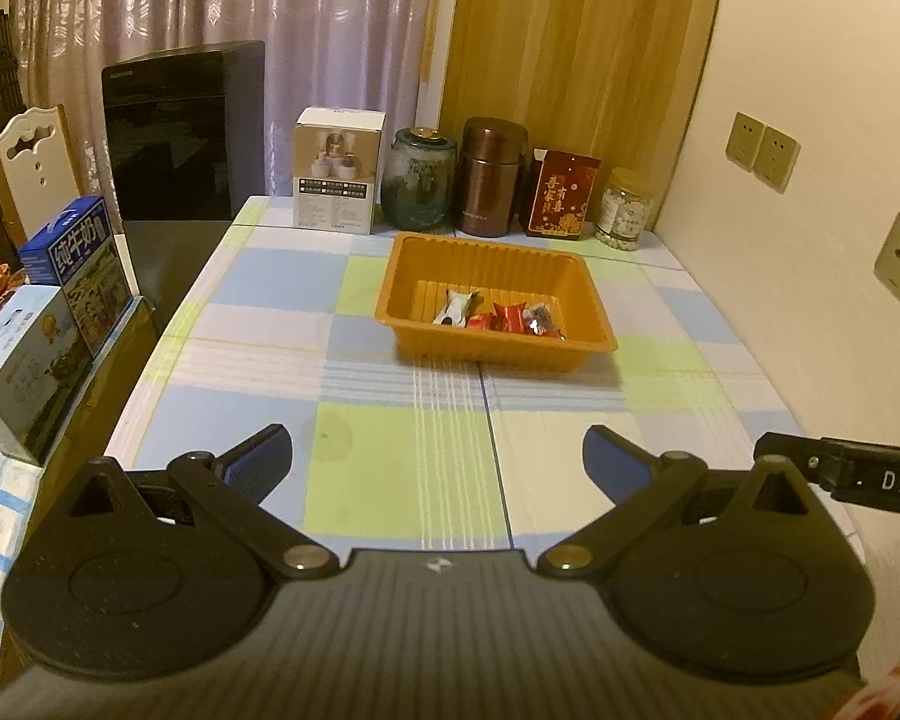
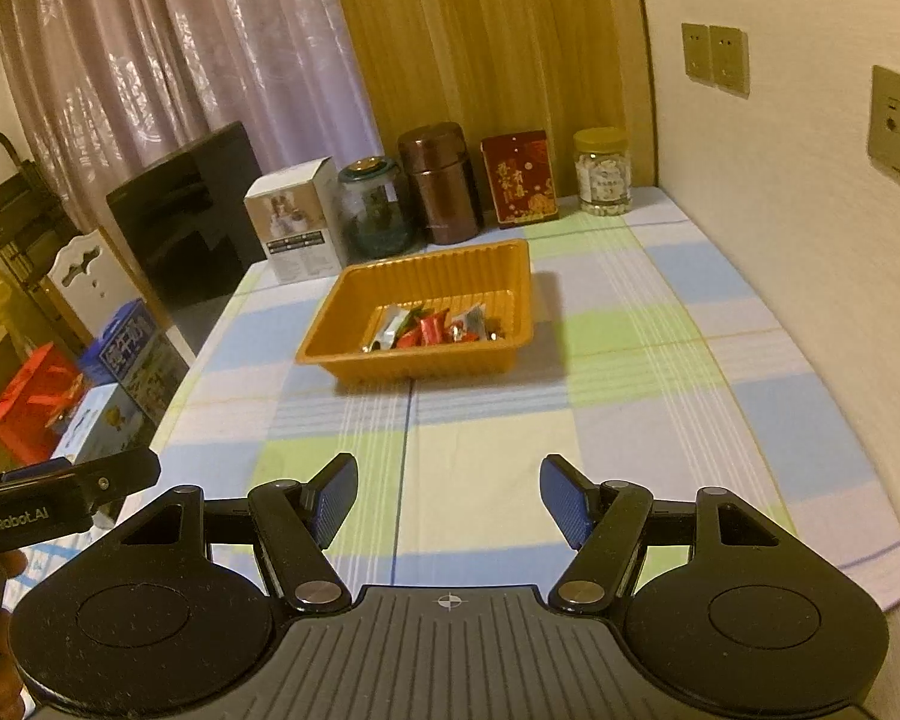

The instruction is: Organize snacks

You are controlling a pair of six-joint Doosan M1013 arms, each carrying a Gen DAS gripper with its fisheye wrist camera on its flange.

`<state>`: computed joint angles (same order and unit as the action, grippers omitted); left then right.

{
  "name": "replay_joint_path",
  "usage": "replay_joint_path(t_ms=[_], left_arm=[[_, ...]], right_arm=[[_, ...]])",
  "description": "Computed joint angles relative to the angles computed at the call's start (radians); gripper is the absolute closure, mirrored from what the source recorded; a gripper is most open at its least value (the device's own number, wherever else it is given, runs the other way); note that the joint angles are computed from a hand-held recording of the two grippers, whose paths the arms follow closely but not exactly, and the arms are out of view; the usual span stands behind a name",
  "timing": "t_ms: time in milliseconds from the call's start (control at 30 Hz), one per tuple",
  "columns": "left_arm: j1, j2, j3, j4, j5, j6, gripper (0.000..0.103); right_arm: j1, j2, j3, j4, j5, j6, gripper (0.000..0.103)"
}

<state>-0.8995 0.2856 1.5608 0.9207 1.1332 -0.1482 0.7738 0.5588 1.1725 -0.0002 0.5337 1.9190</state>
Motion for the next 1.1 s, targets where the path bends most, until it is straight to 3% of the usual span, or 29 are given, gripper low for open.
replay_joint_path(t_ms=[633,1100], left_arm=[[-0.120,-0.023,0.037,-0.030,0.106,-0.048,0.001],[-0.165,-0.037,0.050,-0.019,0.147,-0.076,0.000]], right_arm=[[0.063,-0.115,0.178,-0.141,-0.059,0.095,0.036],[0.093,-0.149,0.229,-0.225,-0.079,0.163,0.036]])
